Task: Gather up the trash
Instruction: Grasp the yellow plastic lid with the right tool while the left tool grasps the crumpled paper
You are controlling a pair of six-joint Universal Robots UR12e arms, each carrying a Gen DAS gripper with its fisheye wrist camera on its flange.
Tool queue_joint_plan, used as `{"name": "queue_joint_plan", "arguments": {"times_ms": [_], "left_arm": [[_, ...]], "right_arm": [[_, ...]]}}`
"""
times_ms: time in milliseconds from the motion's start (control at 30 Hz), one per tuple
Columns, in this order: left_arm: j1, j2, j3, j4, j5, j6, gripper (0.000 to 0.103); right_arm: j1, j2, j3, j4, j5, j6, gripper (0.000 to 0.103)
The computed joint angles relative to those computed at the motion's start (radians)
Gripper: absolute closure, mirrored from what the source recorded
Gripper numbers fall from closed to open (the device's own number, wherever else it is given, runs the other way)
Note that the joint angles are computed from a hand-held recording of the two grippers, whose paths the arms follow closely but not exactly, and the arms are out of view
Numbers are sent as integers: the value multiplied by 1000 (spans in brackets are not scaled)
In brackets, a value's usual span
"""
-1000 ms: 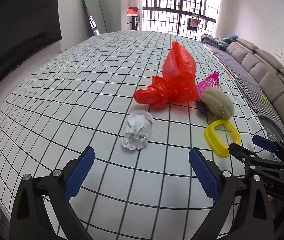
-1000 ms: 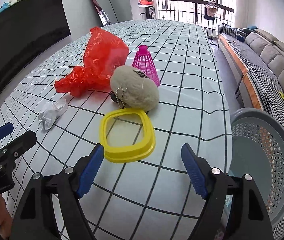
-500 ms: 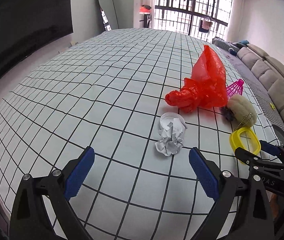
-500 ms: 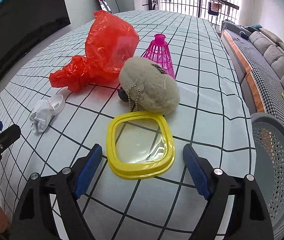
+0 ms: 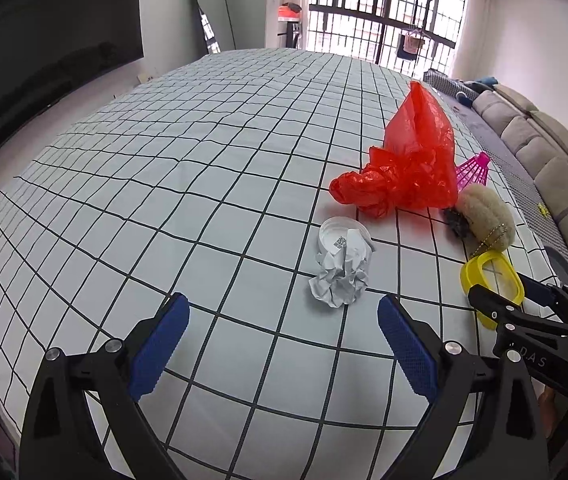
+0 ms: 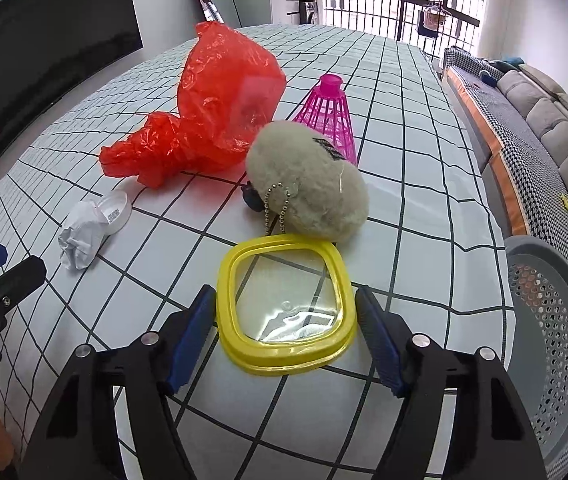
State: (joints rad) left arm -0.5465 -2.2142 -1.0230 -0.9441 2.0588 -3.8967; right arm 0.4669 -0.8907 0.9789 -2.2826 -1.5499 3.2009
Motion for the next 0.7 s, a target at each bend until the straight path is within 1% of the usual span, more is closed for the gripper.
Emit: {"name": "queue_joint_plan", "arguments": {"times_ms": [333, 533, 700], "left_arm": [[-1, -24, 39, -27, -26, 14, 10], [0, -45, 72, -40, -42, 19, 10], [4, -64, 101, -66, -47, 4, 10]], "right_arm": [[-11, -62, 90, -57, 76, -9, 35], [-18, -102, 153, -100, 84, 3, 35], [-27, -119, 181, -121, 93, 14, 35]]}}
